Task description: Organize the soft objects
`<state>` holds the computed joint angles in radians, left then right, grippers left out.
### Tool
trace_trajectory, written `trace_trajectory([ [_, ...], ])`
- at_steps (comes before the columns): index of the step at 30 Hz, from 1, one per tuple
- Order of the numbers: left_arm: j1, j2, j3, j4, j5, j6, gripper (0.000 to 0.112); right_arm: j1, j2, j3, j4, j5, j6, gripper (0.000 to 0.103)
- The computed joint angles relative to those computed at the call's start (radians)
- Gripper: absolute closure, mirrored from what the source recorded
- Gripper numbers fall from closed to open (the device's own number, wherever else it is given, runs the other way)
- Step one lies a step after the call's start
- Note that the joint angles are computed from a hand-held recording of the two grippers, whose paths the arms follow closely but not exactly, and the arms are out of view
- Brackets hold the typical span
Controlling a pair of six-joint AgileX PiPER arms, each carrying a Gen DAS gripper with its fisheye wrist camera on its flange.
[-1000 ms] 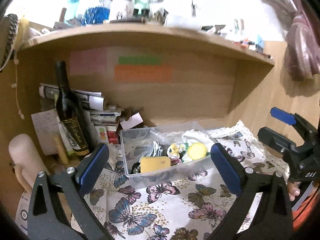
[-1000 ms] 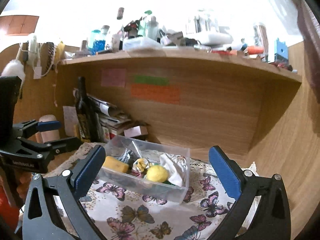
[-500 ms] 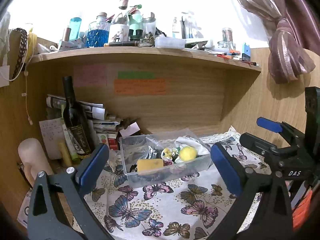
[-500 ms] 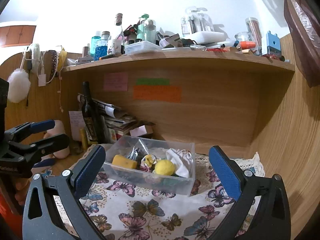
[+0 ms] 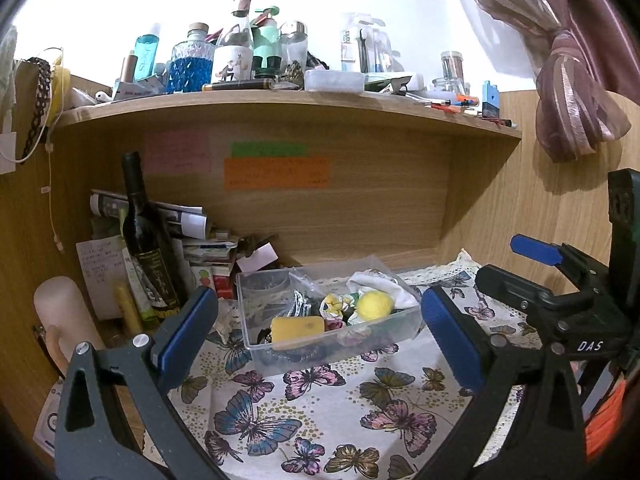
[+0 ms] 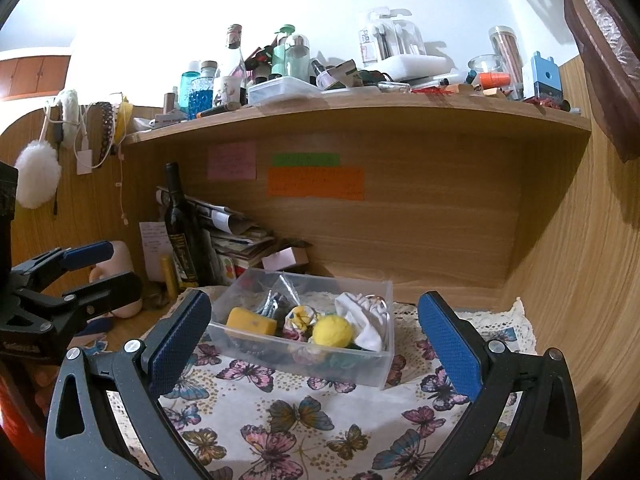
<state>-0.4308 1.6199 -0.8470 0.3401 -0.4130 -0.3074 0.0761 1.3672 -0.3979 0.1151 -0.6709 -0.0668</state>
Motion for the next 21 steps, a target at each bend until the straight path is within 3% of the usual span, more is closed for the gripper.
trace_trajectory([
  [21, 0.003, 0.017, -0.013, 0.010, -0.005, -0.015, 0.009, 0.007, 0.024, -0.013, 0.010, 0.002, 0.014, 0.000],
])
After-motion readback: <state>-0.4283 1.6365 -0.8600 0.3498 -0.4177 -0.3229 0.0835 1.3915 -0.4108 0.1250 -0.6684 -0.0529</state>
